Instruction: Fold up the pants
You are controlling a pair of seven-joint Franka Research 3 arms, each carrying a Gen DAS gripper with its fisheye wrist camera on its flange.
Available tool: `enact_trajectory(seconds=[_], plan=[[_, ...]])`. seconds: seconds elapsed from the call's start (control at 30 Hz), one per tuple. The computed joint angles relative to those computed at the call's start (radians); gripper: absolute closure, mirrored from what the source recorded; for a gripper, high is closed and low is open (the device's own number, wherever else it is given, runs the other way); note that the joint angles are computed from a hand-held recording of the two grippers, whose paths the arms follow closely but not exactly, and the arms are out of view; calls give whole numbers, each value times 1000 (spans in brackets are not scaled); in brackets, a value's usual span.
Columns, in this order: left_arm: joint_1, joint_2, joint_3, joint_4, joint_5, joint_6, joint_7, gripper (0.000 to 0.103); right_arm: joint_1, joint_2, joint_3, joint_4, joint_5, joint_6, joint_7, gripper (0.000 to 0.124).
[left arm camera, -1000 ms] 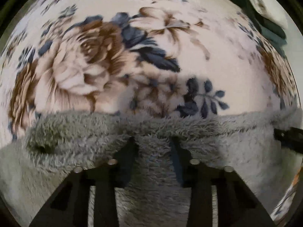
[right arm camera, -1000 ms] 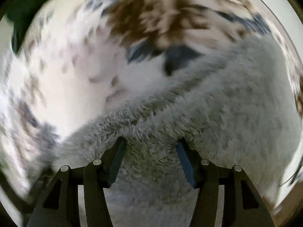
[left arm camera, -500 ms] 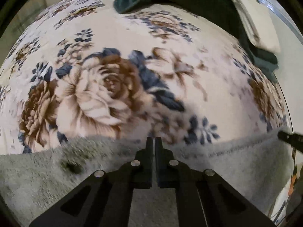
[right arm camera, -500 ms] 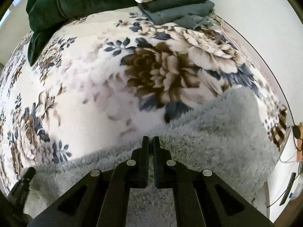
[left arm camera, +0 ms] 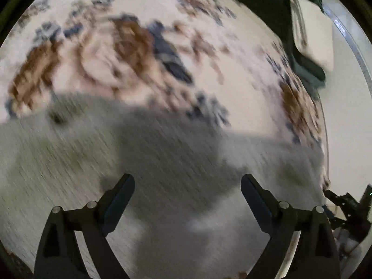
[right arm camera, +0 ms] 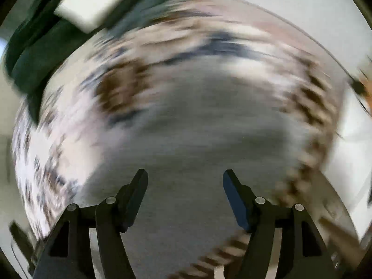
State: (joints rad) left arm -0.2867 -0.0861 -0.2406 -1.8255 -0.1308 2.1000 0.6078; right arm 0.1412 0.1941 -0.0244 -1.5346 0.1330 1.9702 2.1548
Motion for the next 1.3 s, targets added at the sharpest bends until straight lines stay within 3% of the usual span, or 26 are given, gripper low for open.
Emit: enact_trajectory(seconds=[0.1,0.2,0.23,0.27,0.3,0.43,0.5,0.57,0.7,0.77,0.83,0.9,0.93,1.03,1.1,1.13,1.17,1.3], plan=[[-27,24,-17,-22,-78,17,-3,10,-50,-70,-32,-138,48,50,14,54],[-43,75,-31,-24,-72,-14,-23,10,-101,-81,-41,-236,205,126,-31,55],[-47,90,-36,-21,-40,-16,-24,9,-110,-82,-41,-259,237,154,-39,64],[-49,98,-37,-16,-29,-16,-19,4,-116,-91,-40,-296,263,210,-54,102],[-50,106,-37,-10,-27,-15,-15,0,-115,-94,-40,-310,248,238,-46,110],[-51,153,-39,43,-14,-61,-21,0,-115,-110,-35,-333,225,319,-86,110],[-55,169,-42,61,9,-79,-39,0,-125,-101,-30,-326,309,289,-128,99],[-66,190,-46,95,51,-115,-83,0,-140,-102,-29,-341,413,267,-170,74],[-72,251,-50,193,54,-209,-101,0,-150,-119,-29,-408,558,294,-258,70],[-68,277,-48,230,38,-234,-102,0,-155,-106,-25,-427,655,311,-320,67],[-60,289,-46,244,24,-240,-90,0,-163,-91,-16,-449,814,345,-411,65],[-55,289,-44,245,16,-239,-82,0,-188,-82,15,-469,1063,392,-571,66],[-53,294,-43,249,16,-239,-76,0,-173,-74,2,-467,1113,400,-602,65],[-46,304,-37,260,29,-247,-71,0,-159,-25,10,-431,1106,424,-599,62],[-48,313,-39,256,37,-242,-69,0,-142,-9,19,-416,1070,476,-578,67],[-49,322,-38,269,43,-253,-74,0,-134,-8,19,-406,1019,493,-548,90],[-52,329,-39,281,45,-260,-79,0,-124,-12,15,-396,939,500,-509,106],[-54,296,-42,272,46,-243,-94,0,-93,-62,13,-358,723,534,-419,107]])
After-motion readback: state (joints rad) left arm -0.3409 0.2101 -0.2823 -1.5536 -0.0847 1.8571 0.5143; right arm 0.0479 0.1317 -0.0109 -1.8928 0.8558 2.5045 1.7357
